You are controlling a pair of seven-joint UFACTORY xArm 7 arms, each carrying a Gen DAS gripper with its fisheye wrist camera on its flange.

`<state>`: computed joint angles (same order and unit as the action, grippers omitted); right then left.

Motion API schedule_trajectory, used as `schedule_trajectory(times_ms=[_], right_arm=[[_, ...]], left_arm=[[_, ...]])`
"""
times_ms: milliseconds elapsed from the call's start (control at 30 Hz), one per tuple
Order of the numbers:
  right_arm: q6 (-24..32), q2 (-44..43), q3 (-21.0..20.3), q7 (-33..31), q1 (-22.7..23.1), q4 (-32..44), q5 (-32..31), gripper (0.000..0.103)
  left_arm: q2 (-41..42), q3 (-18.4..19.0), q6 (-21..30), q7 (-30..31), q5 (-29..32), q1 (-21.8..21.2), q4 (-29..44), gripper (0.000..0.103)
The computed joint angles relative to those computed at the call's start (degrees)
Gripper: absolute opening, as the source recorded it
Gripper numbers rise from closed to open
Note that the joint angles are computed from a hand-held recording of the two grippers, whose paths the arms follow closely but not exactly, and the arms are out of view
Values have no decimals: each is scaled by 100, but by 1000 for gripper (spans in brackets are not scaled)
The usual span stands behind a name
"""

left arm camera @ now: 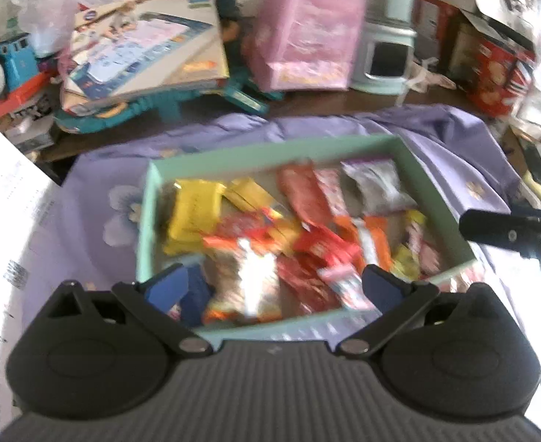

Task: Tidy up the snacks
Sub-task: 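Move the left gripper to the bread roll while the right reaches the orange round candy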

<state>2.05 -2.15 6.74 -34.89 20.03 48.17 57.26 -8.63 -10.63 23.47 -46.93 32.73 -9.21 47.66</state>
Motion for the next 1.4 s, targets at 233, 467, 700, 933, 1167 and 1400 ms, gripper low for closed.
schedule_trajectory(times_ms=[233, 467, 700, 933, 1167, 1400], right_arm=[[10, -614, -532, -381, 155, -882, 682, 103], [82, -749, -963, -1087, 175, -1272, 1420, 103], [228, -719, -1000, -2383, -225, -1386, 2872, 103], [332, -600, -770, -2941, -876, -1410, 3587, 103], [498, -267, -489, -3214, -1360, -1176, 3778, 99], [828, 160, -362, -3385, -1357, -816, 3674, 85]], left_arm=[[170, -223, 55, -48, -182, -390, -136, 103], [724, -224, 265, -155, -207, -869, 117, 103], [1546, 0, 644, -582, -470, -1359, 853, 103], [2402, 352, 1111, -1788, -557, -1940, 1874, 103], [3039, 681, 1838, -3160, 66, -2565, 2606, 103], [2821, 702, 1542, -3359, 570, -2579, 2163, 103]])
